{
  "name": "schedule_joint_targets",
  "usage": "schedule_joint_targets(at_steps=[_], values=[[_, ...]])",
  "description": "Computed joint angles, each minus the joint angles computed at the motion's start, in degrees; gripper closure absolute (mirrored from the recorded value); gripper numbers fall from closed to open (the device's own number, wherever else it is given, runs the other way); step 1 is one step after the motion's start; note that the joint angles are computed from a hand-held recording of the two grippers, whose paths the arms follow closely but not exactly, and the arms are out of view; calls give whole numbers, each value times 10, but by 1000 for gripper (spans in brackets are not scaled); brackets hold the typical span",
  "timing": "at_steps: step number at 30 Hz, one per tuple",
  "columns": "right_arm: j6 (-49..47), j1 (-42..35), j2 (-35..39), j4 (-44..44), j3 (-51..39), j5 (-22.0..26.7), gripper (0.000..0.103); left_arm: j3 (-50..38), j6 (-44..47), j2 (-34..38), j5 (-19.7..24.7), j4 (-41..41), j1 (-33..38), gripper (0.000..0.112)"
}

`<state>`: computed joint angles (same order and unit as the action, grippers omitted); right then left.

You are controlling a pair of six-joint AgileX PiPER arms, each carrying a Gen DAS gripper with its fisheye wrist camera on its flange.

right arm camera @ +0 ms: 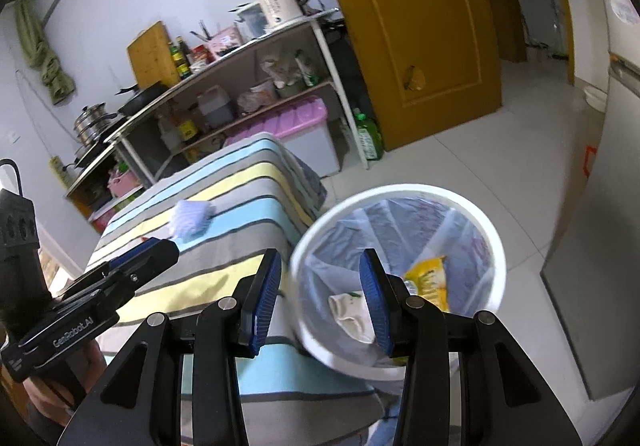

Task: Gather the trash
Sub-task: 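Move both tools back over the red packet and white foam net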

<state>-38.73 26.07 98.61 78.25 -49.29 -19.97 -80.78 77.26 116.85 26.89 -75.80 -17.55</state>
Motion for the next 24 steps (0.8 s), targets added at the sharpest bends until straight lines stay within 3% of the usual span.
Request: schedule_joint_targets(at_steps=[9,24], values=[[-112,59,20,96,-59,-19,61,70,96,-49,0,-91,51,65],[-198,101,86,152,-152,5,61,115,166,-72,4,-146,126,65]])
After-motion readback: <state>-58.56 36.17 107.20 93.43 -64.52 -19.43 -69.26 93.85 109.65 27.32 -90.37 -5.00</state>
